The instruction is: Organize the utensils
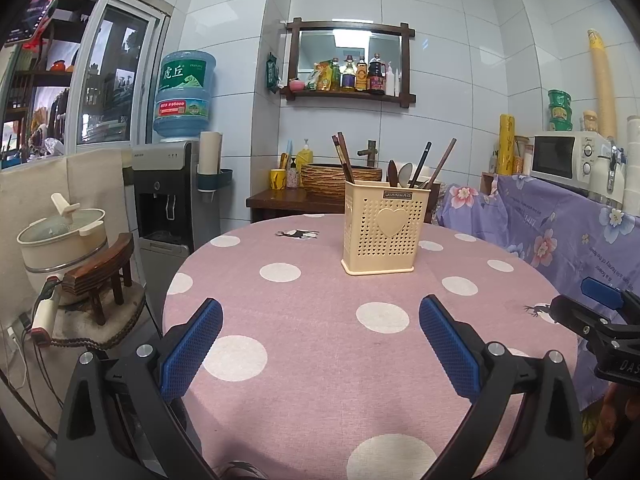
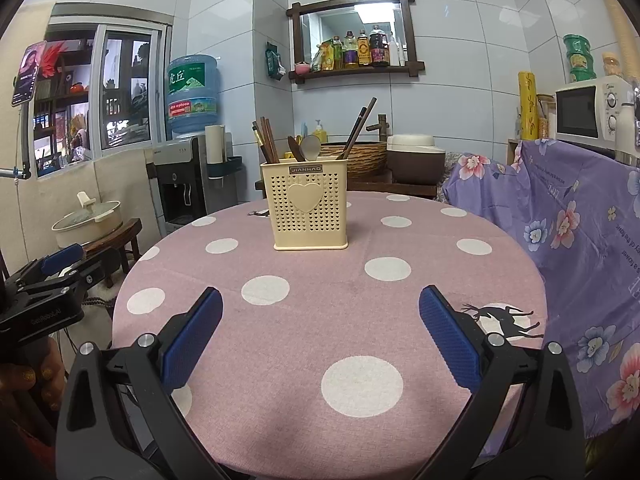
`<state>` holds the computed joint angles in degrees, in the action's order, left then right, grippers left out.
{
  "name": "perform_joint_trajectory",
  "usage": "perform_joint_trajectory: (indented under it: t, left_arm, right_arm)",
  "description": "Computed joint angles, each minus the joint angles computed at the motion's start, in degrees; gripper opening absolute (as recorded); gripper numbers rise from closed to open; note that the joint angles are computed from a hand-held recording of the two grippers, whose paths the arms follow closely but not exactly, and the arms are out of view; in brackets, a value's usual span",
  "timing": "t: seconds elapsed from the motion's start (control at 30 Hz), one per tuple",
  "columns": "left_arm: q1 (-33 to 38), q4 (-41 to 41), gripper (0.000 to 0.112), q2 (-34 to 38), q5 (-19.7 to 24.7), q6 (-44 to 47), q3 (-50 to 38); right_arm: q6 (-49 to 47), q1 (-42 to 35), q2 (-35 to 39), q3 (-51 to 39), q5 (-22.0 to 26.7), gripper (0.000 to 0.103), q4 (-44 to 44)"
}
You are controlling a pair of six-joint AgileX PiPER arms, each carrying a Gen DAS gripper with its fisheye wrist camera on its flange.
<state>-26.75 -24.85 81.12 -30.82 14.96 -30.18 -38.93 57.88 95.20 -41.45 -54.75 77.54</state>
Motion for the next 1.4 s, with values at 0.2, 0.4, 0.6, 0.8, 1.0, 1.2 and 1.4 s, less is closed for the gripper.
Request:
perform_joint_trajectory:
  t: [0.2,0.4,0.6,0.8,1.0,1.2,1.4]
  left_arm:
    - [0.0,0.1,0.098,0.2,0.0,0.0,0.0]
    - [0.2,0.2,0.098,0.3,0.3,-0.1,-0.1]
    - [0.5,1.1,0.098,0.5,0.1,-0.9,0.0]
    - [0.5,0.9,0.098,0.4,0.2,-0.5,0.0]
    - [0.4,0.8,0.098,0.6,-0.1,-0.5,0.1]
    - [0.5,0.9,0.098,0.6,0.0,-0.5,0.0]
    - [1.2,2.6,0.098,0.8,-0.2,-1.8,0.4]
  right_arm:
    - [-0.1,0.0,0.0,-0.1,0.1,0.097,0.1]
    - [-0.2,-0.1,0.3,-0.4,0.4,0.097,0.2]
    - [-0.2,-0.2,0.7,-0.6,0.7,0.097,0.2]
    - [-0.2,-0.4,1.0,-0.9,1.0,0.097,0.1]
    - [-0.4,-0.4,1.1,-1.0,1.1,0.097,0.3]
    - [-0.2,-0.3,1.3,-1.1,1.1,0.097,0.3]
    - [0.1,-0.5,1.9,-1.2,1.5,0.097,0.1]
